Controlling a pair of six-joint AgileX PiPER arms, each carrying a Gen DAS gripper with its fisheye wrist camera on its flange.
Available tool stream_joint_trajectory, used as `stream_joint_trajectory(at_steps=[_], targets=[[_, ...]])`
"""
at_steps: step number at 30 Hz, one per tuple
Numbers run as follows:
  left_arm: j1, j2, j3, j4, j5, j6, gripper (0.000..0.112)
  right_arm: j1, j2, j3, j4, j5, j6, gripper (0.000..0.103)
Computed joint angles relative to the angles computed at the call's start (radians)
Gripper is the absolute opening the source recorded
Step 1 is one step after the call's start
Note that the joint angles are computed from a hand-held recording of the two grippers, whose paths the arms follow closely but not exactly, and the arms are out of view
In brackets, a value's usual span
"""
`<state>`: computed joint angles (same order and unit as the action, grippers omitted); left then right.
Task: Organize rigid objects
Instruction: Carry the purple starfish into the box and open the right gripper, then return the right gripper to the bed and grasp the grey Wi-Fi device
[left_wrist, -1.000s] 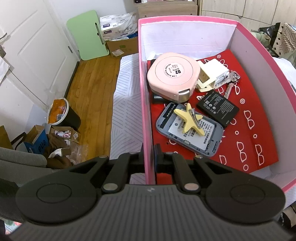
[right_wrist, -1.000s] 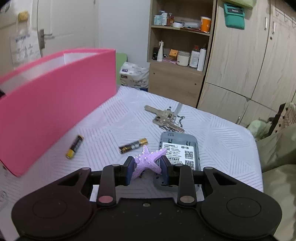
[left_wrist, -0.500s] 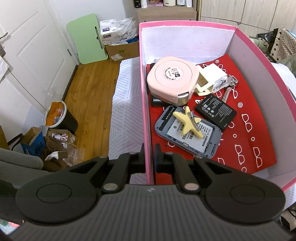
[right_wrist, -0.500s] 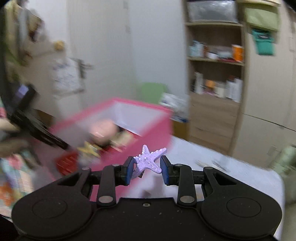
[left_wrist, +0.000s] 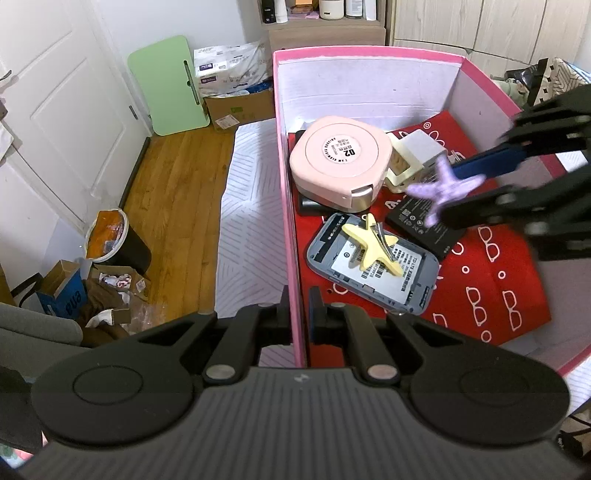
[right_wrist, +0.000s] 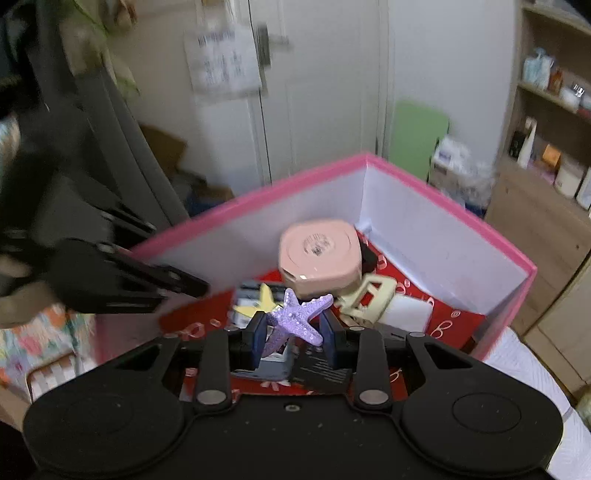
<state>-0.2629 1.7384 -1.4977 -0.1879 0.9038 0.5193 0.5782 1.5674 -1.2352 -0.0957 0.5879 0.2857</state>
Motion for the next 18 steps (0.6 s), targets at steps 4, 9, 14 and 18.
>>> stream_joint_trajectory(at_steps=[4,9,14,18], targets=[[0.005,-0.007,0.012,-0.013,-0.009,0.008,0.006,-0.023,0.122,-0.118,0.035,0.123,-0.041,0.036],[0.008,-0.006,0.008,-0.017,-0.001,0.011,0.006,-0.02,0.132,-0.143,-0.004,0.162,0.009,0.037],[0.007,-0.005,0.009,-0.017,-0.006,0.009,0.006,-0.019,0.024,-0.059,-0.037,0.114,0.067,0.044],[0.008,-0.004,0.007,-0.023,-0.001,0.013,0.006,0.004,-0.143,0.082,-0.155,0.038,0.225,0.044]])
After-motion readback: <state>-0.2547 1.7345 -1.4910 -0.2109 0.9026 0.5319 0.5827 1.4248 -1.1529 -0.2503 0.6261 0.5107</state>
